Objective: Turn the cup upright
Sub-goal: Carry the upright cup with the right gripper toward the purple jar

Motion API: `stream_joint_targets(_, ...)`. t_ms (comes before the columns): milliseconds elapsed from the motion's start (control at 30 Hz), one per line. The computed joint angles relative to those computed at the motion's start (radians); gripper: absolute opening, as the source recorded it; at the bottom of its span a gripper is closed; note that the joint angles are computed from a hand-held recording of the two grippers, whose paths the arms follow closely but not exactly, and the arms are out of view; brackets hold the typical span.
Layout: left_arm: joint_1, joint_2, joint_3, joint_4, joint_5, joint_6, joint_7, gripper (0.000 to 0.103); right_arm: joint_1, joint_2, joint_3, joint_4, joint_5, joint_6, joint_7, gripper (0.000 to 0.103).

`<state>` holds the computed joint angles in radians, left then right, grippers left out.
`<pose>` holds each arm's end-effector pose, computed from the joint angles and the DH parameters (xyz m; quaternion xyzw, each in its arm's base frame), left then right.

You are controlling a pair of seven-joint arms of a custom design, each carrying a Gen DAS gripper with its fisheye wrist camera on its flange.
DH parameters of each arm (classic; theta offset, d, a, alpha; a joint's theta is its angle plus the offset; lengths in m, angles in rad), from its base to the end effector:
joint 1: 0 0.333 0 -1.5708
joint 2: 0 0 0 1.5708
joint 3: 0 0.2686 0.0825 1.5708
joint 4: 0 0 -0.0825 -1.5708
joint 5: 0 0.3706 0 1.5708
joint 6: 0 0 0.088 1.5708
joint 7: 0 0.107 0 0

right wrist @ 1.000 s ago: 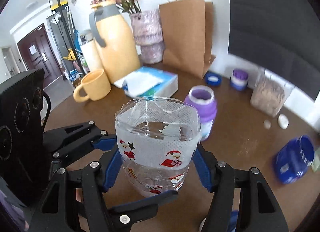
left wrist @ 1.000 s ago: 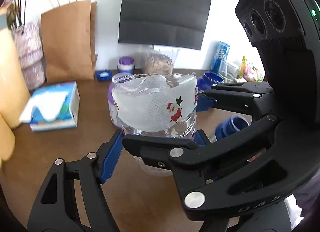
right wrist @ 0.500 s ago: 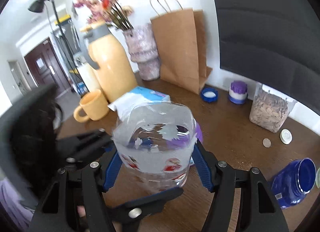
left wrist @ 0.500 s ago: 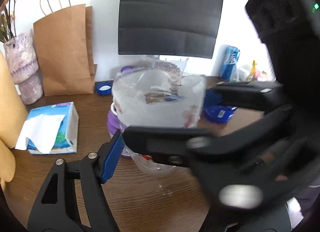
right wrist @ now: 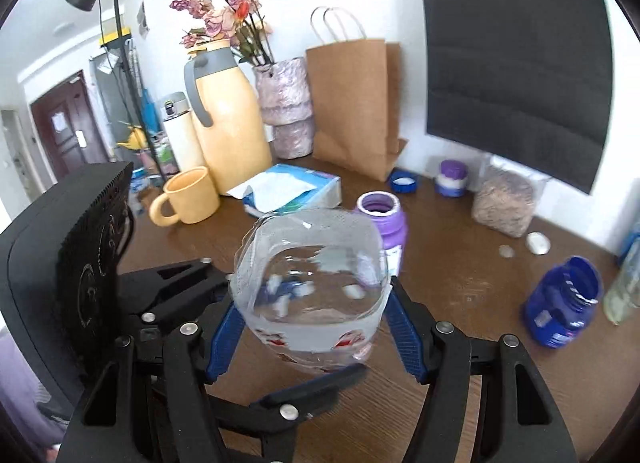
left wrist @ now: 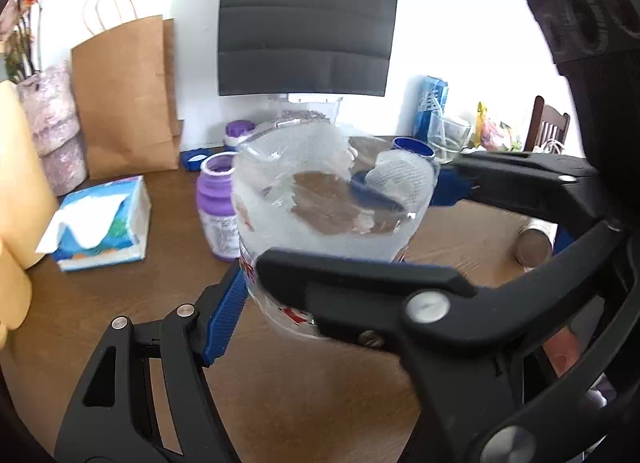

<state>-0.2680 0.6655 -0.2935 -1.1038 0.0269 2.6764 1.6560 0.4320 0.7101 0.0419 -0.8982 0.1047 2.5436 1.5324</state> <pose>0.6690 -0.3295 0.5174 -0.4495 0.7705 -0.4120 0.1855 0.6735 0.3285 0.5589 -0.7504 0.4806 -0.1951 0.4096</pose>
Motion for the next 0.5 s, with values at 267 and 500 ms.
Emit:
stream_joint_targets(267,0.037,-0.127,-0.016,-0.203,-0.020,0.085,-0.009,0.066,0.052,-0.207,-0.044,-0.334,-0.083,0.177,0.126,0.070)
stream_joint_targets(500,0.053,-0.259,-0.020,-0.395,-0.018,0.153,-0.037,0.066,0.035,-0.358,0.007,-0.593,-0.045,0.309,0.158,0.070)
